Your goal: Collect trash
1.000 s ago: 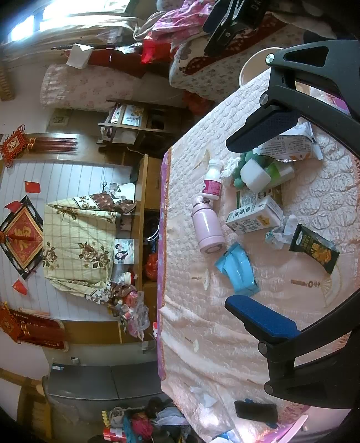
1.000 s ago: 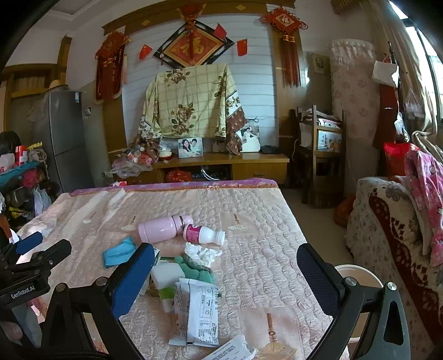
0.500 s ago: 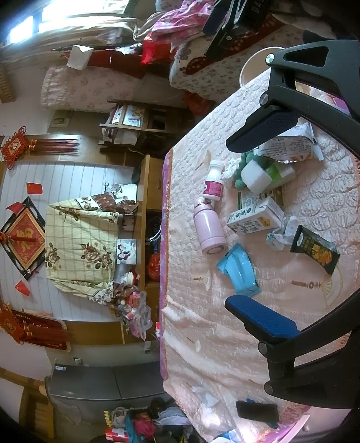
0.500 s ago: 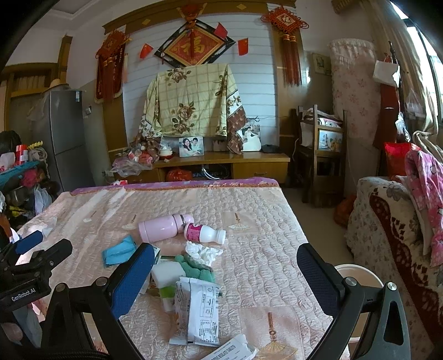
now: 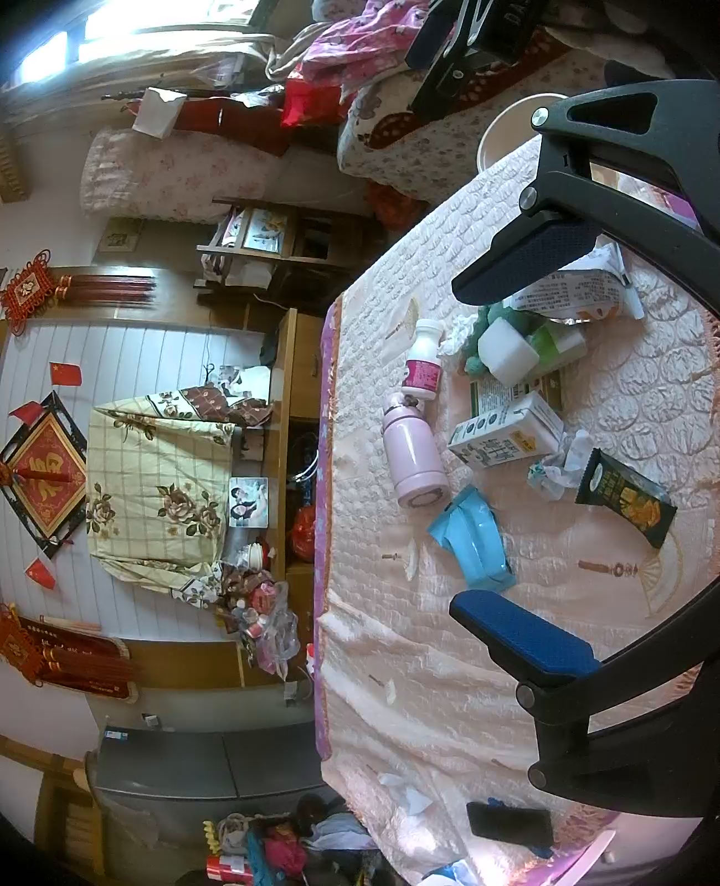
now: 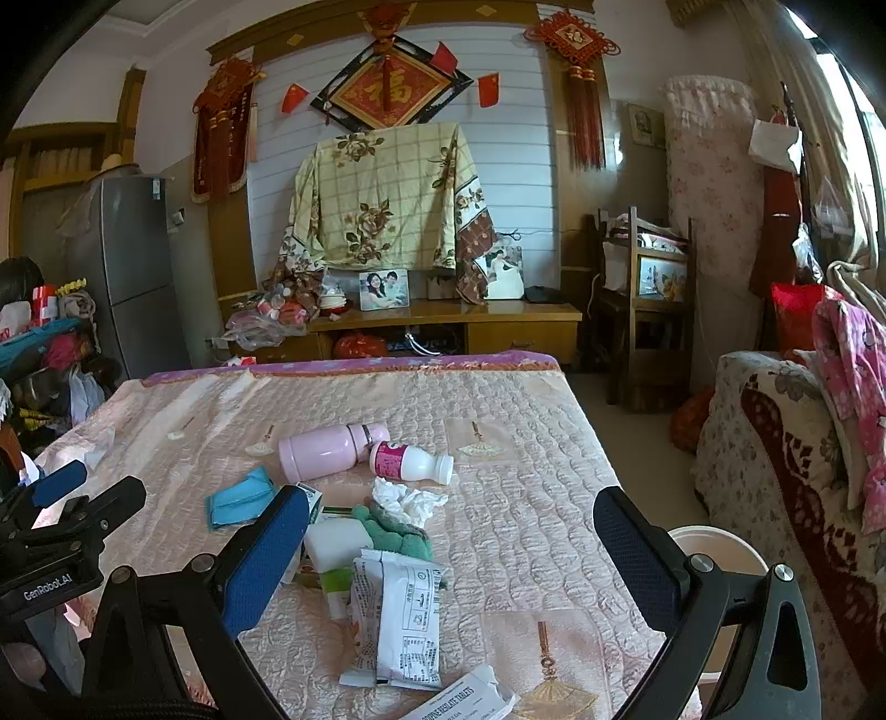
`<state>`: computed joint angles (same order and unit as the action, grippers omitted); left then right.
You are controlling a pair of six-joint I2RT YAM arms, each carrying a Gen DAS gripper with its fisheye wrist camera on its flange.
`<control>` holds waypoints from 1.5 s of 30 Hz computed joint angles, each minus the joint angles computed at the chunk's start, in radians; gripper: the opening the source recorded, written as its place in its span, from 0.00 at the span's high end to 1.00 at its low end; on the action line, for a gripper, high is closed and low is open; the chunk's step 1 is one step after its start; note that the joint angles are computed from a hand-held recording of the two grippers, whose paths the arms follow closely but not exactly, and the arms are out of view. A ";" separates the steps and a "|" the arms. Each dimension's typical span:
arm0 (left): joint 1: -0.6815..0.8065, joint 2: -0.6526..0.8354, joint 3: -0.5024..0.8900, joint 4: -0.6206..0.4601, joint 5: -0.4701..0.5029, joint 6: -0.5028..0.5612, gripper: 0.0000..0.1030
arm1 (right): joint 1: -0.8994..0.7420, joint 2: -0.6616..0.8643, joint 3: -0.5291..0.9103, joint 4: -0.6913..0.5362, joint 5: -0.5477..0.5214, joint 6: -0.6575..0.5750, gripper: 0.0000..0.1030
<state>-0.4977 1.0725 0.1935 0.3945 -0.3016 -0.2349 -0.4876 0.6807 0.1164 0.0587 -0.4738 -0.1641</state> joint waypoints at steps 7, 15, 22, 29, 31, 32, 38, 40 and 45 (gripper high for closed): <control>0.005 0.001 0.002 0.000 0.005 0.001 0.01 | -0.002 0.008 0.006 0.004 0.003 -0.001 0.01; 0.006 0.003 -0.001 0.004 0.006 0.000 0.01 | 0.003 0.005 0.002 0.005 0.010 0.001 0.01; 0.003 0.005 -0.005 0.009 0.004 0.000 0.01 | 0.002 0.005 0.001 0.006 0.008 0.000 0.01; -0.013 0.019 -0.011 0.022 -0.011 -0.009 0.01 | -0.009 0.041 -0.008 0.033 0.003 -0.014 0.01; -0.016 0.021 -0.011 0.024 -0.016 -0.009 0.01 | -0.012 0.055 -0.011 0.045 0.000 -0.016 0.01; -0.018 0.023 -0.011 0.027 -0.019 -0.010 0.01 | -0.011 0.055 -0.011 0.046 0.002 -0.016 0.01; -0.010 0.019 -0.011 0.024 -0.009 -0.007 0.01 | -0.009 0.063 -0.010 0.049 0.004 -0.019 0.01; -0.009 0.019 -0.012 0.023 -0.008 -0.007 0.01 | -0.008 0.072 -0.011 0.057 0.006 -0.019 0.01; 0.013 0.026 -0.025 0.041 0.008 0.000 0.01 | 0.001 0.114 -0.013 0.090 0.017 -0.022 0.01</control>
<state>-0.4846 1.0989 0.1686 0.4358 -0.2940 -0.2351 -0.4866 0.7946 0.1029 0.1492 -0.4571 -0.1860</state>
